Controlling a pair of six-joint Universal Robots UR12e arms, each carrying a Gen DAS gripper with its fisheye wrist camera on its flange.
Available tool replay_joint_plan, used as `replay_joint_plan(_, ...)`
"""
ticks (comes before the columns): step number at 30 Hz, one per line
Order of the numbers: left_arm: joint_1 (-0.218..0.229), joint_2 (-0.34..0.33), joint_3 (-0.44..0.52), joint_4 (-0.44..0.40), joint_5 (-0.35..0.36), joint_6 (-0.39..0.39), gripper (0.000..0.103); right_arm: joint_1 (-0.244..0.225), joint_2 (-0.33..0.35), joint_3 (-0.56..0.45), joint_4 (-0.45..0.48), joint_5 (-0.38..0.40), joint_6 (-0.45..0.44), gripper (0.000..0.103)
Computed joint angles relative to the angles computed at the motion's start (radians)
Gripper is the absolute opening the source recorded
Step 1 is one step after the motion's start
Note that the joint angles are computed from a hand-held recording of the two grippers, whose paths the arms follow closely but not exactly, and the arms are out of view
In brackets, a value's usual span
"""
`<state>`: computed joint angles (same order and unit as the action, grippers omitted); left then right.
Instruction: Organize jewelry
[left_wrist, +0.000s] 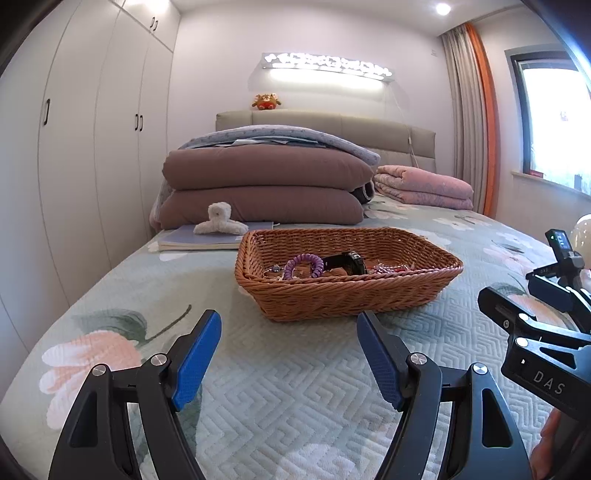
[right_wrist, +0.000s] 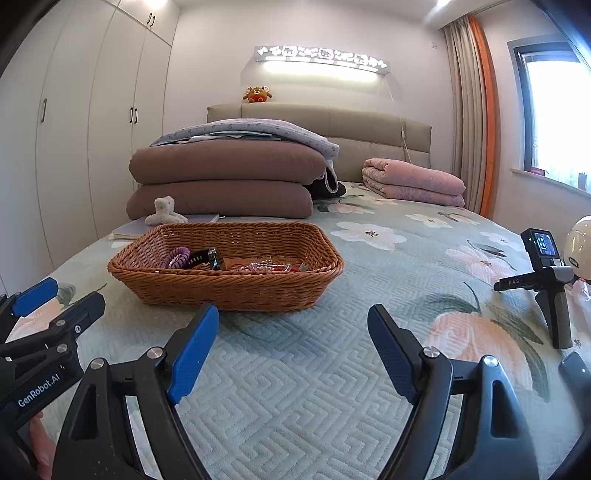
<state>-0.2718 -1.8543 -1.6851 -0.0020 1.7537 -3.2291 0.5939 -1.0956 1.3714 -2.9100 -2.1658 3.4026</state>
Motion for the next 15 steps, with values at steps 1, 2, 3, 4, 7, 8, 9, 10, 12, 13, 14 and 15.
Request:
replay_joint_plan(1, 0.0, 0.0, 0.0, 0.0, 0.0, 0.003, 0.077, 0.0, 0.0, -0.001, 0.002, -0.001, 0.0, 0.085)
replay_joint_plan(2, -0.001, 0.0, 0.0, 0.002, 0.001, 0.004, 0.077, 0.0, 0.0, -0.001, 0.004, 0.001, 0.002, 0.085)
replay_joint_plan(3, -0.001, 0.0, -0.001, 0.002, 0.0, 0.004, 0.077, 0.0, 0.001, -0.002, 0.007, 0.002, 0.003, 0.085)
replay_joint_plan(4, 0.0, 0.0, 0.0, 0.002, 0.0, 0.003, 0.077, 0.0, 0.001, -0.002, 0.008, 0.003, 0.003, 0.085)
replay_joint_plan(7, 0.0, 0.001, 0.0, -0.003, -0.001, 0.001, 0.077, -0.001, 0.001, -0.002, 0.009, 0.008, 0.002, 0.085)
replay_joint_plan(8, 0.0, 0.001, -0.001, -0.003, -0.003, 0.0, 0.077, -0.001, 0.001, -0.002, 0.01, 0.009, 0.002, 0.085)
replay_joint_plan(9, 0.0, 0.002, -0.001, -0.004, -0.003, 0.0, 0.077, -0.001, 0.001, -0.002, 0.012, 0.01, 0.003, 0.085)
replay_joint_plan(10, 0.0, 0.002, -0.001, -0.004, -0.002, 0.0, 0.077, -0.001, 0.001, -0.002, 0.012, 0.01, 0.005, 0.085)
replay_joint_plan(12, 0.0, 0.002, -0.001, -0.004, -0.003, 0.0, 0.077, -0.002, 0.001, -0.003, 0.014, 0.011, 0.005, 0.085)
replay_joint_plan(13, 0.0, 0.002, -0.001, -0.003, -0.003, 0.0, 0.077, -0.002, 0.001, -0.003, 0.014, 0.011, 0.006, 0.085)
replay_joint_plan(14, 0.0, 0.002, -0.001, -0.003, -0.003, 0.0, 0.077, -0.002, 0.001, -0.003, 0.014, 0.012, 0.007, 0.085)
replay_joint_plan(15, 0.0, 0.002, -0.001, -0.004, -0.003, 0.0, 0.077, -0.003, 0.0, -0.002, 0.015, 0.014, 0.008, 0.085)
